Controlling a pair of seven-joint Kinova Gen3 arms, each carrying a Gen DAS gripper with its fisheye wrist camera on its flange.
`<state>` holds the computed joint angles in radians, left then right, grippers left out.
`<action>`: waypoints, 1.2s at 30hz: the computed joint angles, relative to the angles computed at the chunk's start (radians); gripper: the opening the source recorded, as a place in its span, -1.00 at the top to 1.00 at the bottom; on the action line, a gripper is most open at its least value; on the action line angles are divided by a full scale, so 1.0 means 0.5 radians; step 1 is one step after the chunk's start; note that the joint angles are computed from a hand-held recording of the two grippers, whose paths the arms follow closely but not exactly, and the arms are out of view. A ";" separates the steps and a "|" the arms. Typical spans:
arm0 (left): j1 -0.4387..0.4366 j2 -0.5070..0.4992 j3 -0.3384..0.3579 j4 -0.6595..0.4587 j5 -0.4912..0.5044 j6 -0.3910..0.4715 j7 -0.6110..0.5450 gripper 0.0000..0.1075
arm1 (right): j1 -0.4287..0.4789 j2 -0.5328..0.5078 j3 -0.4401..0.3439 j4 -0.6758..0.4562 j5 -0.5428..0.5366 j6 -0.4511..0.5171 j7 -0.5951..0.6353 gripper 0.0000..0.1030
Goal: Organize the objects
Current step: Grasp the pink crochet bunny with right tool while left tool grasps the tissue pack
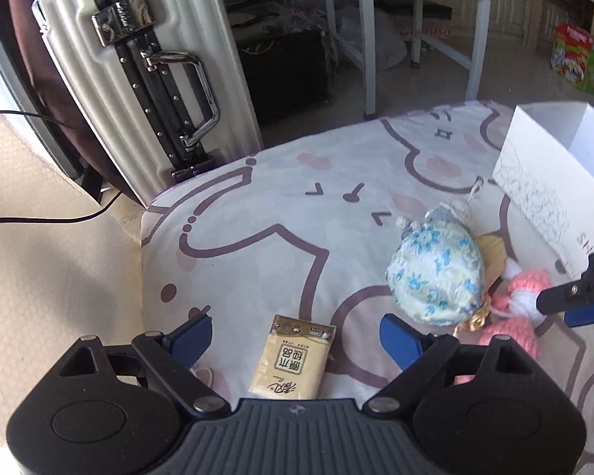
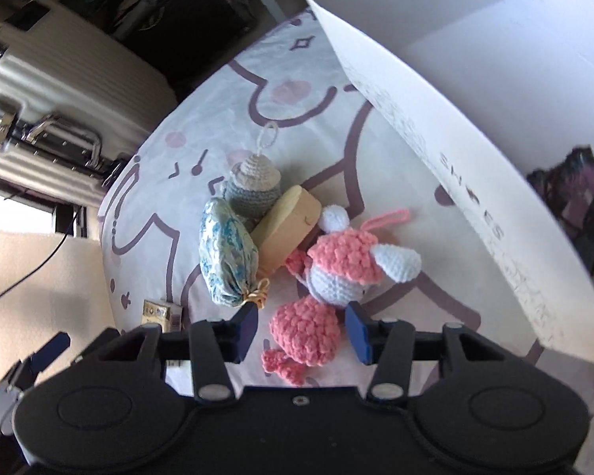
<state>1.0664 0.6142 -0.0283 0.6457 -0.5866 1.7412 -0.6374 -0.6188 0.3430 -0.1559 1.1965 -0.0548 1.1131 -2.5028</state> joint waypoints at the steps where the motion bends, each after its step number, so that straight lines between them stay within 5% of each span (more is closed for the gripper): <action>1: -0.023 0.001 0.017 0.010 0.025 -0.001 -0.037 -0.70 | -0.026 0.017 0.036 0.004 -0.017 -0.003 -0.081 0.05; 7: -0.127 -0.023 0.072 0.170 0.123 -0.077 -0.157 -0.71 | -0.044 0.095 0.058 0.043 0.002 -0.047 -0.395 0.07; 16: -0.225 -0.032 0.109 0.291 0.220 -0.165 -0.205 -0.71 | -0.024 0.196 0.029 -0.028 0.004 -0.007 -0.297 0.06; 27: -0.296 -0.070 0.149 0.453 0.332 -0.306 -0.106 -0.72 | 0.063 0.279 -0.013 -0.168 -0.107 0.140 0.093 0.17; 36: -0.317 -0.020 0.145 0.419 0.368 -0.177 -0.044 -0.71 | 0.101 0.327 -0.075 -0.390 -0.097 0.476 0.740 0.29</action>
